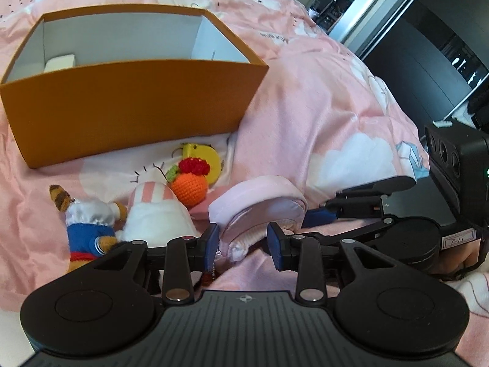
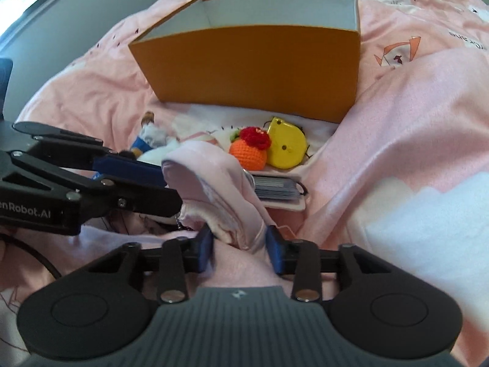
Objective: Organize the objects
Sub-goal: 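Grasp the pink card holder with the left tool while the right tool grasps the pink pouch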
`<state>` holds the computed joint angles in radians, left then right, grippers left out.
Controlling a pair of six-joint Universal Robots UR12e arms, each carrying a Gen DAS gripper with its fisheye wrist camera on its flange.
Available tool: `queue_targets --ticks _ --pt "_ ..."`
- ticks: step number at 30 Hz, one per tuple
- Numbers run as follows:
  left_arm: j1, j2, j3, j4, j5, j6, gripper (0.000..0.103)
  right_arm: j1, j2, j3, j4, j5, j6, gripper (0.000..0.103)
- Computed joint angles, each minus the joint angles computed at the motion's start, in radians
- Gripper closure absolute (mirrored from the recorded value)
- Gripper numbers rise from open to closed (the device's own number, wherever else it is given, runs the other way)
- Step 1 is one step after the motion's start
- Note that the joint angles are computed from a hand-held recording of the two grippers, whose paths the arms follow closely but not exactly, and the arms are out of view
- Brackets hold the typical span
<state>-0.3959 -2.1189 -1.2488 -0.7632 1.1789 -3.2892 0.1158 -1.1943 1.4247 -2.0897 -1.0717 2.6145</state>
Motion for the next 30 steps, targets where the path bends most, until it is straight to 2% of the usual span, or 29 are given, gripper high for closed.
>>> queue_targets --ticks 2,4,6,10,14,16,19,22,25,30 --pt "0.001 0.002 -0.004 0.018 0.008 -0.007 0.064 -0.003 0.001 0.002 -0.021 0.011 0.023 0.071" --pt "-0.001 0.004 -0.004 0.028 0.027 -0.006 0.064 -0.002 0.003 0.007 -0.074 0.003 0.063 0.080" --pt "-0.002 0.006 -0.004 0.040 0.045 0.000 0.064 -0.001 0.008 0.010 -0.158 -0.016 0.127 0.082" --pt "-0.004 -0.002 0.013 0.031 0.068 0.019 0.064 -0.007 0.023 -0.001 -0.255 -0.034 0.253 0.084" --pt "-0.017 -0.025 0.057 -0.005 0.115 0.083 0.062 -0.018 0.021 0.004 -0.346 -0.072 0.346 0.085" --pt "-0.023 -0.042 0.084 -0.022 0.137 0.127 0.056 -0.026 0.020 -0.001 -0.346 -0.085 0.375 0.084" --pt "-0.028 -0.070 0.123 -0.038 0.149 0.197 0.053 -0.040 0.018 -0.005 -0.311 -0.076 0.404 0.084" --pt "-0.027 -0.103 0.161 -0.045 0.146 0.225 0.049 -0.047 0.029 -0.015 -0.294 -0.087 0.451 0.084" --pt "-0.030 -0.136 0.198 -0.041 0.155 0.244 0.047 -0.051 0.048 -0.027 -0.287 -0.086 0.505 0.084" --pt "-0.041 -0.189 0.271 -0.077 0.174 0.310 0.047 -0.047 0.074 -0.041 -0.308 -0.099 0.541 0.084"
